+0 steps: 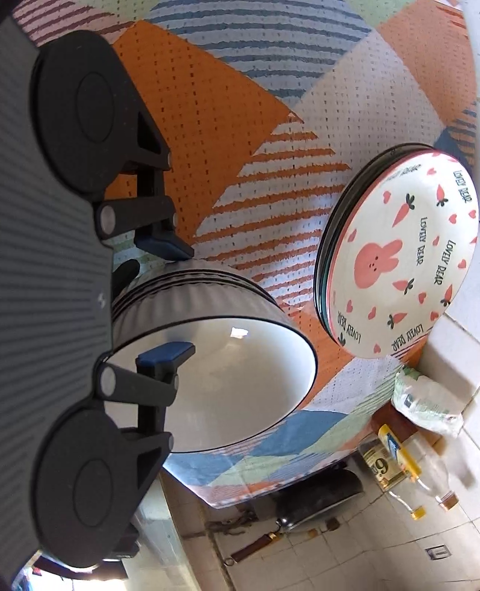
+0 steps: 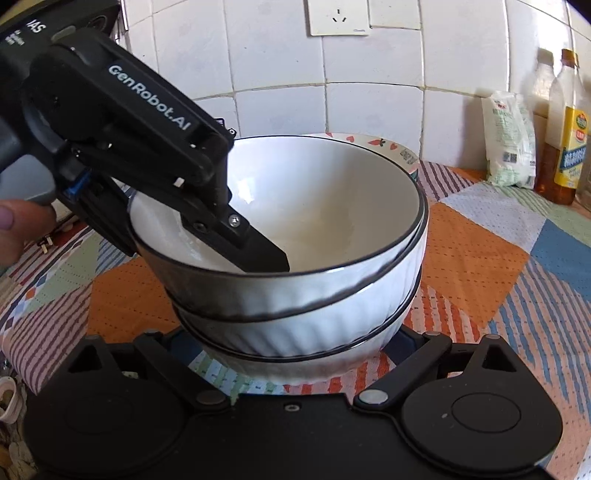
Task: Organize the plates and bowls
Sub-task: 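Lift the three nested bowls by the rim onto the LOVELY BEAR plates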
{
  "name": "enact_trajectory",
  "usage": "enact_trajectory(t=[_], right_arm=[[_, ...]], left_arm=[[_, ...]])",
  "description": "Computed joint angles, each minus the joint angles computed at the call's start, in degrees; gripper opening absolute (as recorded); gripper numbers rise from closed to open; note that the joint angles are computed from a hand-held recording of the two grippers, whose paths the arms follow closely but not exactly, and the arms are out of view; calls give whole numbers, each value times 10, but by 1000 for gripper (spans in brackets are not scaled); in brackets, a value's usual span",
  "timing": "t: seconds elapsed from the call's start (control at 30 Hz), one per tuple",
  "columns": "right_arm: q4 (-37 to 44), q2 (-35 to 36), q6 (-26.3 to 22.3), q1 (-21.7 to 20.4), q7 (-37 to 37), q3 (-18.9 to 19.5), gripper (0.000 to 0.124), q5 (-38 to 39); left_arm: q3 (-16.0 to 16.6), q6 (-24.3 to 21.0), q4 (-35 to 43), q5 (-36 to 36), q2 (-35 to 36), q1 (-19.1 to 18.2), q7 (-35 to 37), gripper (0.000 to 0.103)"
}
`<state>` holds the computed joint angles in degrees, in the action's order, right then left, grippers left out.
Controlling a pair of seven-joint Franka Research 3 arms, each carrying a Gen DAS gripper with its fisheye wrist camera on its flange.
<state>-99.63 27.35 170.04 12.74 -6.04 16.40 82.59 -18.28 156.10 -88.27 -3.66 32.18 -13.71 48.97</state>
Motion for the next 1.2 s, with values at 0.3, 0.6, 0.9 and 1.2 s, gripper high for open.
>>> enact_trajectory(t=[0.3,0.6,0.9,1.2], right_arm=[[6,3,6,10,-116,-10,98,79],[-2,-9,37,45,-82,-32,98,87],[-4,-29,26,29,7,-15,98,-3],[70,7,-16,12,96,-10,98,-143]], left_arm=[[0,22,-3,17,5,0,7,47],[12,-10,12,36,0,-12,4,47],[23,-80,50,35,-21,-16,6,47],[50,-56,74,71,-20,-27,-35,47]])
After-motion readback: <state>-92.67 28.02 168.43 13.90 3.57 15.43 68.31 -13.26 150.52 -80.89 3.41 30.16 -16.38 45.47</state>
